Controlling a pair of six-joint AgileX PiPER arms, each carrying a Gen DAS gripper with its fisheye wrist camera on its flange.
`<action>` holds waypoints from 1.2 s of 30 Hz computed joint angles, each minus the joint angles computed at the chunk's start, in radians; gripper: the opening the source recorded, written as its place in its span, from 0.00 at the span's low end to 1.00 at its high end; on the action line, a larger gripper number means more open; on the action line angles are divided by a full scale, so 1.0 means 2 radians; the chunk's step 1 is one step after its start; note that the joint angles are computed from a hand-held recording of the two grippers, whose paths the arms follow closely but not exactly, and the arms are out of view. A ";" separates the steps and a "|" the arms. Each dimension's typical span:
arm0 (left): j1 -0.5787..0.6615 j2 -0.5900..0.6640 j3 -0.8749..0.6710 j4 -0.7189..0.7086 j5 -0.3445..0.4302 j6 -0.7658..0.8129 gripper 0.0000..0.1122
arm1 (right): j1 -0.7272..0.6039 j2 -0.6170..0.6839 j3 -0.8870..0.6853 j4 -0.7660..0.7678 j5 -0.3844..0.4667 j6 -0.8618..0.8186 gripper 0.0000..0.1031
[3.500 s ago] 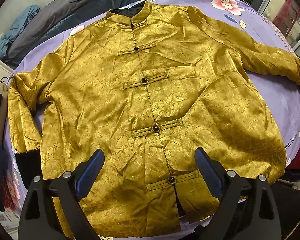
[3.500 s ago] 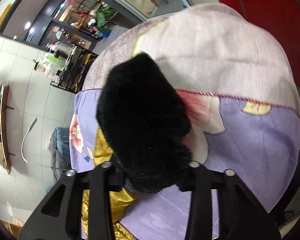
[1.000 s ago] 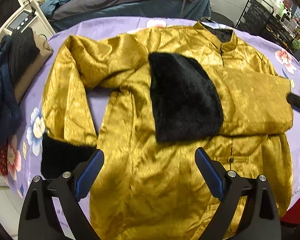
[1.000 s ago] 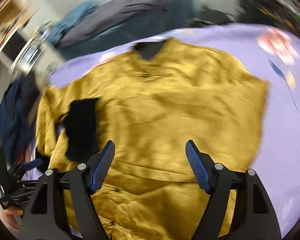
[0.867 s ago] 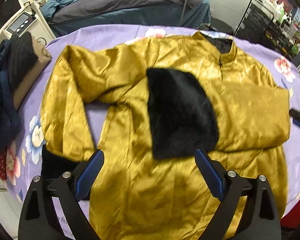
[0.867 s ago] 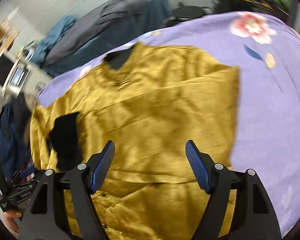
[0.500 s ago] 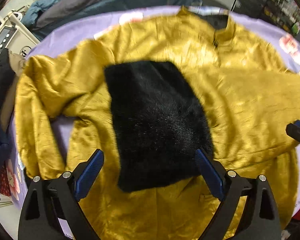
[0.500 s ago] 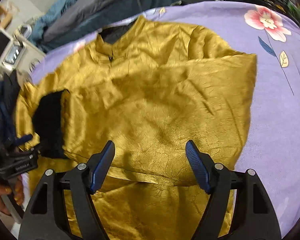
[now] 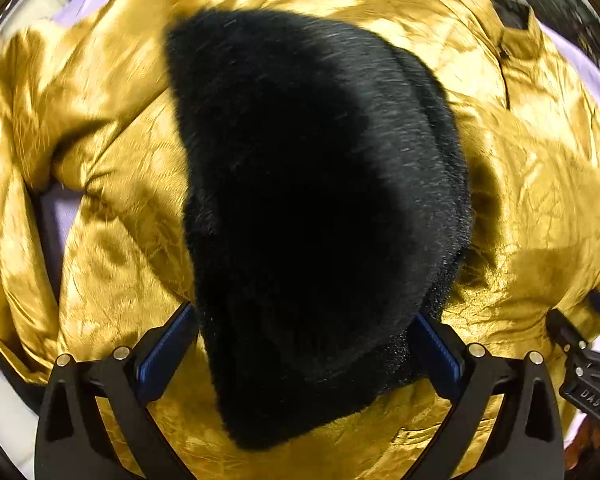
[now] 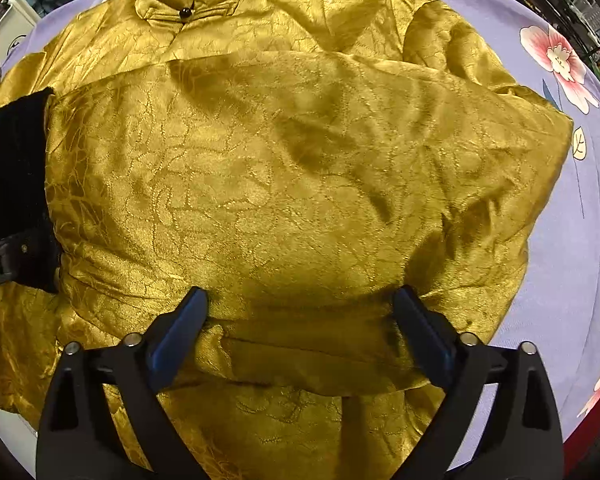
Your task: Fold large clothes
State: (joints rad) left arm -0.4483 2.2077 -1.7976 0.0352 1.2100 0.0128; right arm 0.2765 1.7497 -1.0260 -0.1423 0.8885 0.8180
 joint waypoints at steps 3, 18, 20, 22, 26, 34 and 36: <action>-0.022 0.002 0.004 0.031 -0.015 -0.014 0.88 | 0.010 0.029 -0.022 -0.012 0.008 0.012 0.95; -0.030 -0.053 0.123 0.042 -0.122 -0.067 0.87 | 0.062 0.034 0.008 -0.063 -0.023 0.117 0.95; -0.023 -0.065 0.132 0.037 -0.123 -0.059 0.87 | 0.065 0.014 0.022 -0.060 -0.020 0.113 0.95; -0.017 -0.080 0.153 0.026 -0.136 -0.061 0.87 | 0.070 0.004 0.028 -0.059 -0.016 0.108 0.95; -0.006 -0.097 0.172 0.011 -0.143 -0.060 0.87 | 0.074 -0.018 0.022 -0.051 0.017 0.088 0.95; 0.011 -0.136 0.181 0.008 -0.145 -0.036 0.86 | 0.129 -0.086 0.028 -0.104 0.056 0.153 0.95; 0.017 -0.155 0.193 0.001 -0.149 -0.027 0.86 | 0.140 -0.111 0.039 -0.101 0.058 0.165 0.95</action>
